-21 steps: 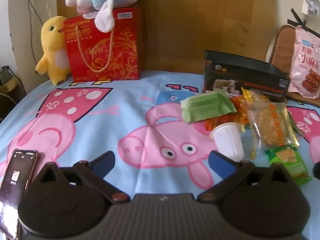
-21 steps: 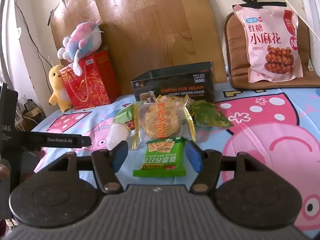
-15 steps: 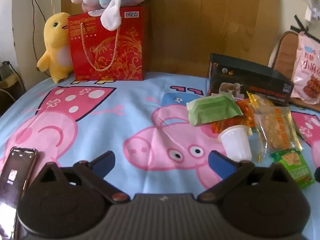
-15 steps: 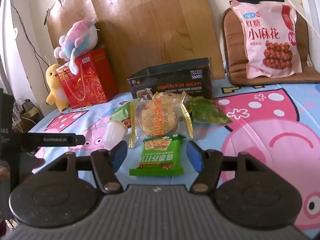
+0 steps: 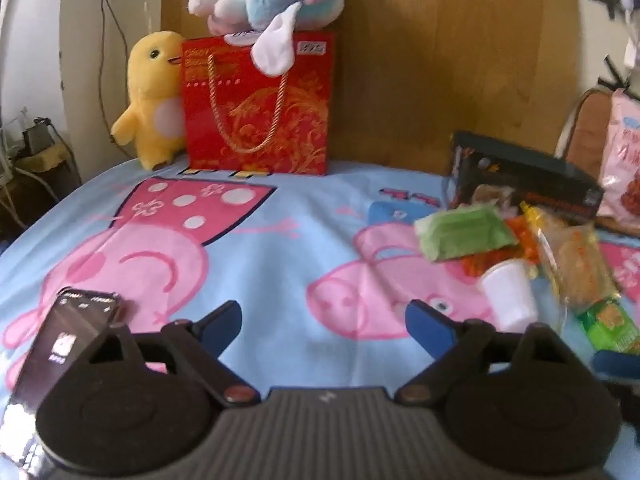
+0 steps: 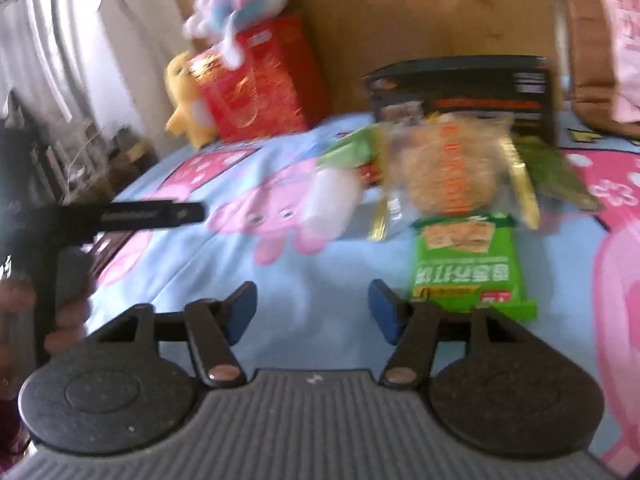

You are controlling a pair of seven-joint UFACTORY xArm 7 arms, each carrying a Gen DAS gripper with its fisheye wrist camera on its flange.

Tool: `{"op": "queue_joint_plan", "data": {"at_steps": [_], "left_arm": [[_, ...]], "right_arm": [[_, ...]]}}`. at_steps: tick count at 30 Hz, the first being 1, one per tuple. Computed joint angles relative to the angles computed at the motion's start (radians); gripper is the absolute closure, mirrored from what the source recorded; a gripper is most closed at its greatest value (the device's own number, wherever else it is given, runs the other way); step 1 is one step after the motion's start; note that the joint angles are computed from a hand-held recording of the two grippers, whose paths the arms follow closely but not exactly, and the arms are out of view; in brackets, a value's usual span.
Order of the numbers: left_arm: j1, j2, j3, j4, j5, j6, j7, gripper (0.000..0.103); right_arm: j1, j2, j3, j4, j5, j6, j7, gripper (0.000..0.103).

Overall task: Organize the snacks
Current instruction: 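Reach the left gripper to the clear crisp bag and grasp it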

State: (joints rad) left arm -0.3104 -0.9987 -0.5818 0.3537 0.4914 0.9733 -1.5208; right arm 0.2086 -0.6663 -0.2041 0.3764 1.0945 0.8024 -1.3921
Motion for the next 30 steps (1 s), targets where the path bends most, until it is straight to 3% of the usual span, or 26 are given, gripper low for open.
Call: {"op": "queue_joint_plan", "data": {"at_steps": [2,3,5,7,9,15,16,19,20,24,28,30], "left_arm": [[0.003,-0.030,-0.007,-0.031,0.037,-0.080,-0.029,0.009],[-0.004,-0.056,0.000,-0.054,0.047,-0.115,-0.032,0.009],[0.018,-0.040,0.027,-0.056,0.059,-0.195,-0.016,0.012],[0.043,-0.014,0.057,-0.059,0.071,-0.304,0.014,0.021],[0.083,0.022,0.075,-0.050,0.073,-0.411,0.042,0.028],[0.188,0.227,0.100,0.003,0.037,-0.771,0.108,0.050],[0.201,0.269,0.097,0.014,0.028,-0.822,0.120,0.053],[0.285,0.366,0.008,0.074,0.009,-0.825,0.124,0.054],[0.322,0.388,-0.034,0.093,0.005,-0.805,0.118,0.055],[0.394,0.441,-0.094,0.123,0.007,-0.826,0.109,0.051],[0.369,0.491,-0.052,0.129,-0.010,-0.860,0.166,0.062],[0.291,0.466,0.015,0.103,-0.051,-0.863,0.207,0.064]], "right_arm": [[-0.015,-0.024,0.038,-0.027,0.048,-0.156,-0.029,0.039],[-0.029,-0.011,0.035,-0.022,0.053,-0.181,-0.031,0.039],[-0.036,0.026,-0.053,0.021,0.005,-0.111,0.000,0.039],[-0.050,0.033,-0.095,0.045,0.023,-0.083,-0.029,0.039],[-0.070,0.012,-0.103,0.058,0.027,-0.068,-0.042,0.039],[-0.070,0.217,-0.099,0.228,0.110,0.015,-0.039,0.040],[-0.069,0.255,-0.079,0.263,0.119,0.019,-0.026,0.045],[-0.095,0.383,-0.061,0.372,0.097,0.097,0.034,0.064],[-0.105,0.427,-0.053,0.409,0.083,0.130,0.072,0.067],[-0.149,0.513,-0.008,0.472,0.048,0.194,0.141,0.076],[-0.205,0.525,0.016,0.493,0.006,0.348,0.174,0.077],[-0.232,0.463,0.039,0.450,-0.016,0.357,0.156,0.076]]}}
